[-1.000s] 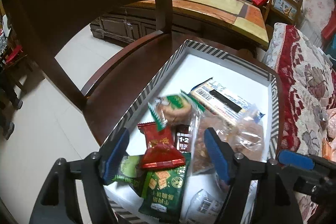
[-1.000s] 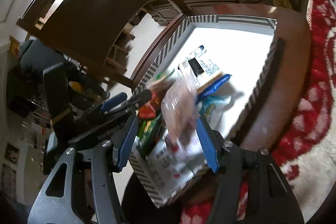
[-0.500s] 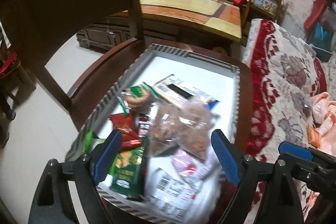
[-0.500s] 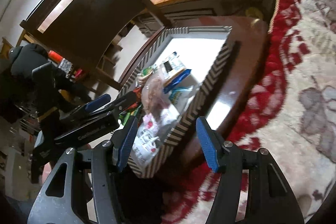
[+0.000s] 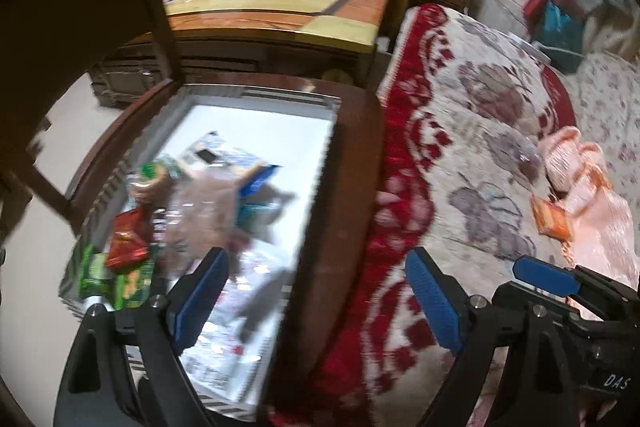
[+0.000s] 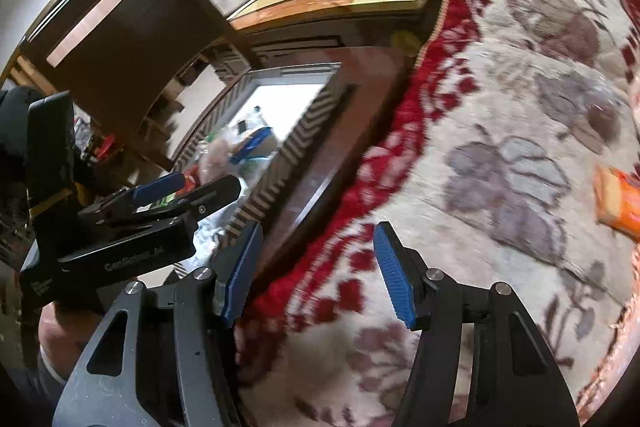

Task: Organize snacks
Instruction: 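Move both tools back over the blanket toward the orange cracker pack, then grasp the bag of red dates with left tool while right tool grasps orange cracker pack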

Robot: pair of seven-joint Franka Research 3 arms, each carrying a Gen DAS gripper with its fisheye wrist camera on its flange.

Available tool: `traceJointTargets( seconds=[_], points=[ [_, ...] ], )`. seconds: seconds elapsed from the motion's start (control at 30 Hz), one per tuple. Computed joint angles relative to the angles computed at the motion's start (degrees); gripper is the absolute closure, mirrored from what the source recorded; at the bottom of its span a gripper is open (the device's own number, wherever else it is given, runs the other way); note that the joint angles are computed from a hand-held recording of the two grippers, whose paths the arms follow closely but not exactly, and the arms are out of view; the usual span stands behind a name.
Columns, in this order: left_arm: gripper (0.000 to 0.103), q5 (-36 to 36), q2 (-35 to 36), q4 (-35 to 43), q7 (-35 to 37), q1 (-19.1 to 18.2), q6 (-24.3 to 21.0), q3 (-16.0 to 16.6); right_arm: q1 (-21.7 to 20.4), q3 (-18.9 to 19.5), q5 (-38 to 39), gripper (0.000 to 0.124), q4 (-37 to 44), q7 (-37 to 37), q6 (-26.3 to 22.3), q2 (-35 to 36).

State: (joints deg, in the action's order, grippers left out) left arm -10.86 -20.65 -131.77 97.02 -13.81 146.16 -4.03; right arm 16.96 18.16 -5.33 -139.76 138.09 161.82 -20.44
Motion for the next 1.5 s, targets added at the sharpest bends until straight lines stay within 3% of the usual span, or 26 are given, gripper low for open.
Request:
traceJointTargets(
  seconds=[0.4, 0.83, 1.1, 1.5],
  points=[
    [0.012, -1.22, 2.31, 2.16, 1.03, -4.15, -1.30, -3.01, -2.60, -0.79, 4.82, 0.066, -12.80, 2.62, -2.52, -14.71],
    [0.012, -0.33, 9.20, 8.72, 0.27, -6.17, -3.35, -7.02, -7.40, -3.01, 8.69, 0.066, -23.27, 3.20, -6.97, -29.55],
    [0.012, -0.05, 16.37, 16.37, -1.56, -6.33, -5.76, -9.55, -11.94, -5.06, 8.41, 0.060, -24.12, 0.25, -9.24, -31.15],
    [0.012, 3.62, 33.97, 36.45, -6.79, -8.65, -9.32, -14.70, -13.51, -7.31, 10.24, 0.060, -24.63, -4.77, -9.35, -29.98]
  ],
)
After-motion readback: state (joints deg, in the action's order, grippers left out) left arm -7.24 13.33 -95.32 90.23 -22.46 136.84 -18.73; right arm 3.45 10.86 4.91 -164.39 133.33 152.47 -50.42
